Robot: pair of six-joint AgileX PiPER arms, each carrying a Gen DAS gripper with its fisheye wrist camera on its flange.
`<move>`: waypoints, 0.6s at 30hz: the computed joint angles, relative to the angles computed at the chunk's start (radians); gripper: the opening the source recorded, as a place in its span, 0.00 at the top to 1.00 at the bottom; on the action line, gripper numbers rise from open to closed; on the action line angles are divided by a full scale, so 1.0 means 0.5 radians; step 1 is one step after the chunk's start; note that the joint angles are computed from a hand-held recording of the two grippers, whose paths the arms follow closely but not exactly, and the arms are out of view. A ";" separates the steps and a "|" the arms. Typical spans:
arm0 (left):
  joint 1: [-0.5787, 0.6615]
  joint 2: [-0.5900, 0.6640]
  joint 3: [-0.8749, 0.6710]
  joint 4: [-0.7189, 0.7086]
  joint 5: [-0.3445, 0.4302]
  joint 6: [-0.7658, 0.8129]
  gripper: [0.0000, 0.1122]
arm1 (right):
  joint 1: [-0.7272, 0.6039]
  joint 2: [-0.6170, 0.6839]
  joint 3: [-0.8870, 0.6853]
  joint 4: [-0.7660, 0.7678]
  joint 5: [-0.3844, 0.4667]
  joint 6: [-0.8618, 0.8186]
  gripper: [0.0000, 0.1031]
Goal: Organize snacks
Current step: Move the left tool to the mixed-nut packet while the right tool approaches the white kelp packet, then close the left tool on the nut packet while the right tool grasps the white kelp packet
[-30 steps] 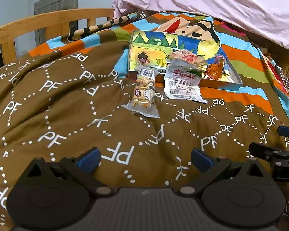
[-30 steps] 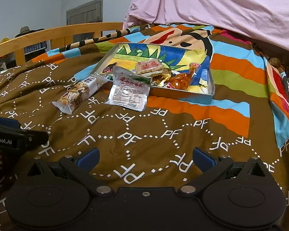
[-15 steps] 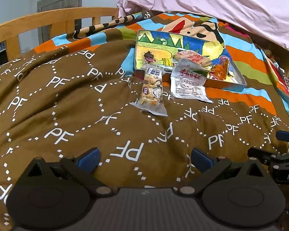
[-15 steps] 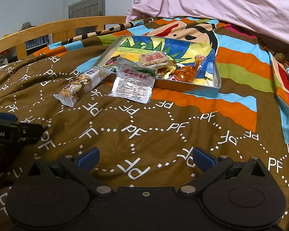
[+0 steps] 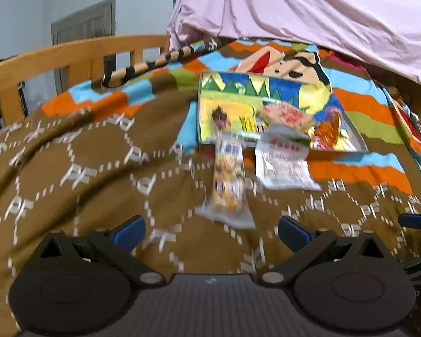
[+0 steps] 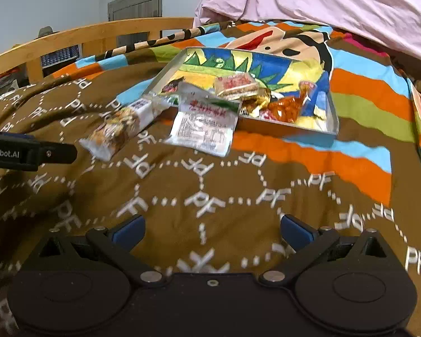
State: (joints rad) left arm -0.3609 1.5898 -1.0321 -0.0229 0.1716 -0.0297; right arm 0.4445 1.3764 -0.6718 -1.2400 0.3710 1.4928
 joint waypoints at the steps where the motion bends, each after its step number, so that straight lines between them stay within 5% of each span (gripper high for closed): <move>1: 0.003 0.036 -0.046 -0.011 -0.005 0.010 0.09 | -0.040 0.054 -0.051 -0.021 -0.036 -0.001 0.01; 10: 0.094 0.388 -0.501 -0.530 0.042 0.537 0.09 | -0.247 0.520 -0.525 -0.273 -0.190 0.117 0.01; 18: 0.133 0.562 -0.679 -0.757 0.091 0.757 0.09 | -0.339 0.791 -0.856 -0.133 -0.246 -0.109 0.01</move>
